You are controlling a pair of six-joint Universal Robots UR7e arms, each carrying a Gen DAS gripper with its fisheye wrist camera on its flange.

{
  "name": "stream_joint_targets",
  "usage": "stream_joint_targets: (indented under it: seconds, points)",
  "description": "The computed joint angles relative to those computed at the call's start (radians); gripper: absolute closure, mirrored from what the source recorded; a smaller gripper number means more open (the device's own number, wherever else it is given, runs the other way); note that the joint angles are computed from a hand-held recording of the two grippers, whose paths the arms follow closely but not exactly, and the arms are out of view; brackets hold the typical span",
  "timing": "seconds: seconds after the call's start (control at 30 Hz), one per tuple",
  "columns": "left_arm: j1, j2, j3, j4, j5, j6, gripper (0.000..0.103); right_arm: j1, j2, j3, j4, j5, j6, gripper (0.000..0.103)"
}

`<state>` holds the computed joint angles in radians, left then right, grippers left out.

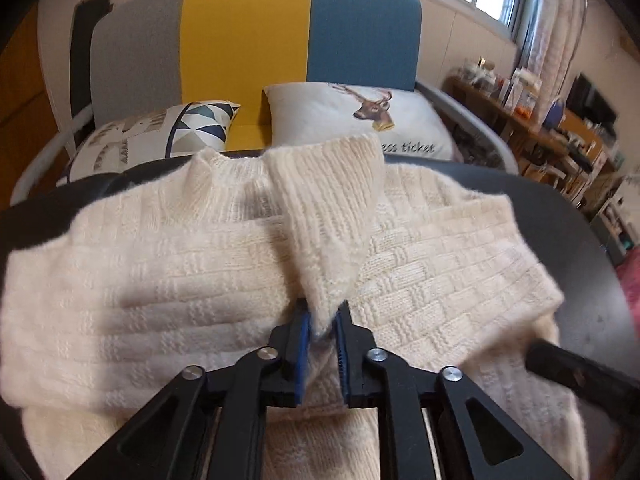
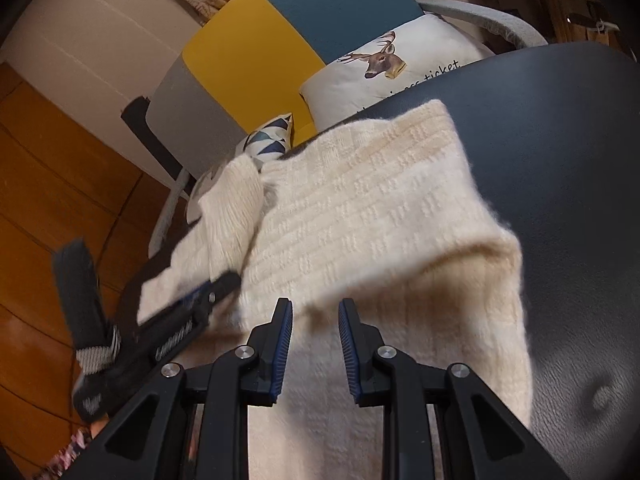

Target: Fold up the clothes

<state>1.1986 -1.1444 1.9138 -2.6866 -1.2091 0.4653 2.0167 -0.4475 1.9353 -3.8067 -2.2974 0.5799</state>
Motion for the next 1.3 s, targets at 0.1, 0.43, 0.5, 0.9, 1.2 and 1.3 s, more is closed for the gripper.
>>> stream_joint_targets:
  seconds: [0.1,0.43,0.5,0.9,1.2,1.3]
  points:
    - [0.021,-0.040,-0.018,0.077,-0.045,-0.032,0.072,-0.036,-0.007,-0.024,-0.011,0.065,-0.008,0.076]
    - [0.118,-0.136,-0.020,0.037,0.031,0.039,0.057,-0.094,-0.009,-0.145,0.196,0.141,0.042,0.072]
    - [0.141,-0.139,-0.031,0.043,0.039,0.038,0.057,-0.088,-0.003,-0.144,0.191,0.120,0.102,0.072]
    - [0.171,-0.111,-0.066,-0.004,0.120,0.076,0.057,-0.121,0.045,-0.186,0.078,0.150,0.119,0.071]
    - [0.176,-0.069,-0.116,-0.006,0.161,0.034,0.057,-0.079,0.053,-0.256,0.176,0.042,0.047,0.095]
    - [0.175,-0.065,-0.118,-0.021,0.171,0.045,0.057,-0.052,0.038,-0.238,0.142,0.008,0.007,0.096]
